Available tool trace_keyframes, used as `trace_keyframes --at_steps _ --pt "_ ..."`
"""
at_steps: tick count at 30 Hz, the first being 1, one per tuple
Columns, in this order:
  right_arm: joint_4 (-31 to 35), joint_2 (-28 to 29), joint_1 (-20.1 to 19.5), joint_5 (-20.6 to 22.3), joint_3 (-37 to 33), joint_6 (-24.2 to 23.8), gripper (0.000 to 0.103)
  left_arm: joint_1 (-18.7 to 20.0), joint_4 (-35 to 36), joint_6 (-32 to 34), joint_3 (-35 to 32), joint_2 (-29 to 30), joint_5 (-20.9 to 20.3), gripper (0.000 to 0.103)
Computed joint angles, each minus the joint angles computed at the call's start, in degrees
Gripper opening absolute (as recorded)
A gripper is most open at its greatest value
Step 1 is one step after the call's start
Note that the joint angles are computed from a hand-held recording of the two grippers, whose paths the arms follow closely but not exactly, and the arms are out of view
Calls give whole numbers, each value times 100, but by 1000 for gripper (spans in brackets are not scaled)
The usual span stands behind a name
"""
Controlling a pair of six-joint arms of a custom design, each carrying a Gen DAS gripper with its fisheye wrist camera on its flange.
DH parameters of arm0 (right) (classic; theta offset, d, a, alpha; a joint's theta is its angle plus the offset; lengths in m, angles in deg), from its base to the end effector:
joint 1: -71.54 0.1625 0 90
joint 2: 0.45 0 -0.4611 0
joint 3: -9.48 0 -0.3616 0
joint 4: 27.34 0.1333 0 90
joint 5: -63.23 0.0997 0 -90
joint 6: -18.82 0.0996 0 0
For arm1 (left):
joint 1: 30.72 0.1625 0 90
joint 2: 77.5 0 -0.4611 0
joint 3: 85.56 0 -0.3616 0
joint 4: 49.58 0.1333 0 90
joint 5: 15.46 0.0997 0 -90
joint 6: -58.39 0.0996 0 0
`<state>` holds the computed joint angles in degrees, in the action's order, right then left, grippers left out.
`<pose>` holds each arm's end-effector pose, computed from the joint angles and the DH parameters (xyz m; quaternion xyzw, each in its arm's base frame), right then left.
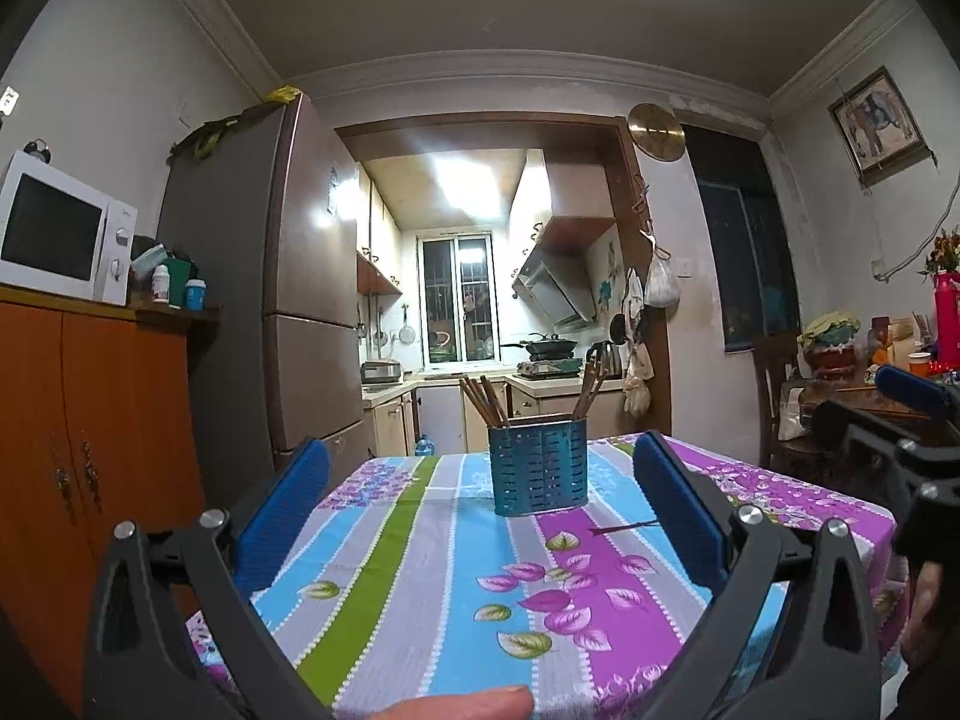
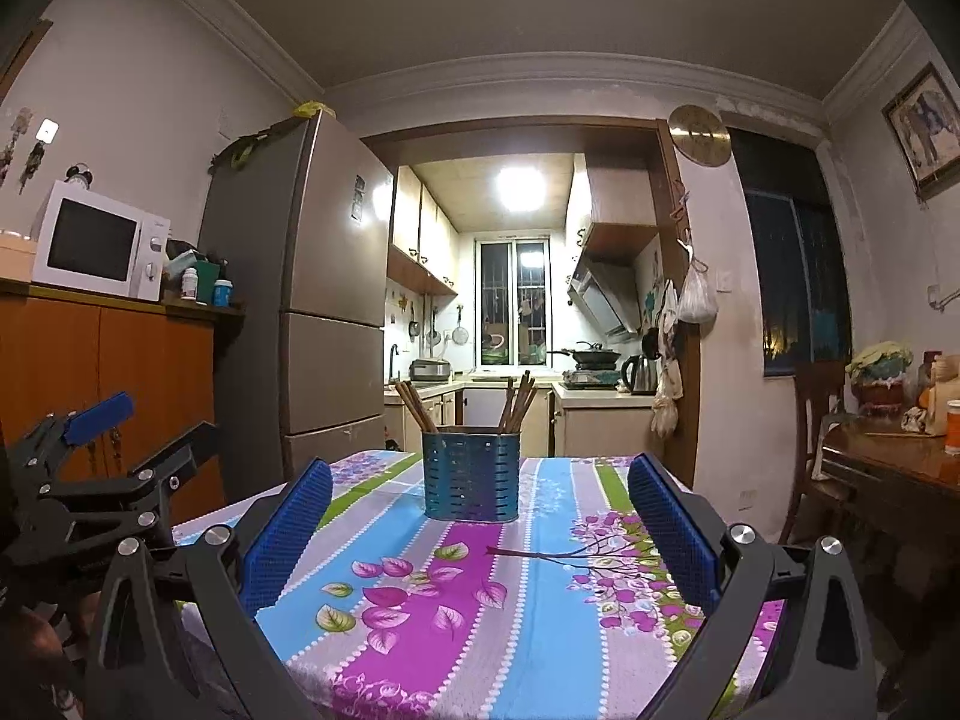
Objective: Organize utensils
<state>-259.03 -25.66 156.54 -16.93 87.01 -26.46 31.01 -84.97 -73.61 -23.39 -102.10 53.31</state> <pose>0.0855 -0.7477 0.1713 0.3005 -0.6443 0.6602 0.2424 -0.2273 -0.7802 0.0308 0.3368 0.6359 -0.6488 0.2475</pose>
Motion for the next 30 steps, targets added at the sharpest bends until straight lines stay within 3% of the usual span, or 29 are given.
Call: trace_keyframes --at_steps 12,30 --pt "-403 -195 -25 9 552 49 98 -88 -366 84 667 -274 37 98" --pt "-470 -252 -54 30 665 29 98 -125 -393 28 752 -284 90 98"
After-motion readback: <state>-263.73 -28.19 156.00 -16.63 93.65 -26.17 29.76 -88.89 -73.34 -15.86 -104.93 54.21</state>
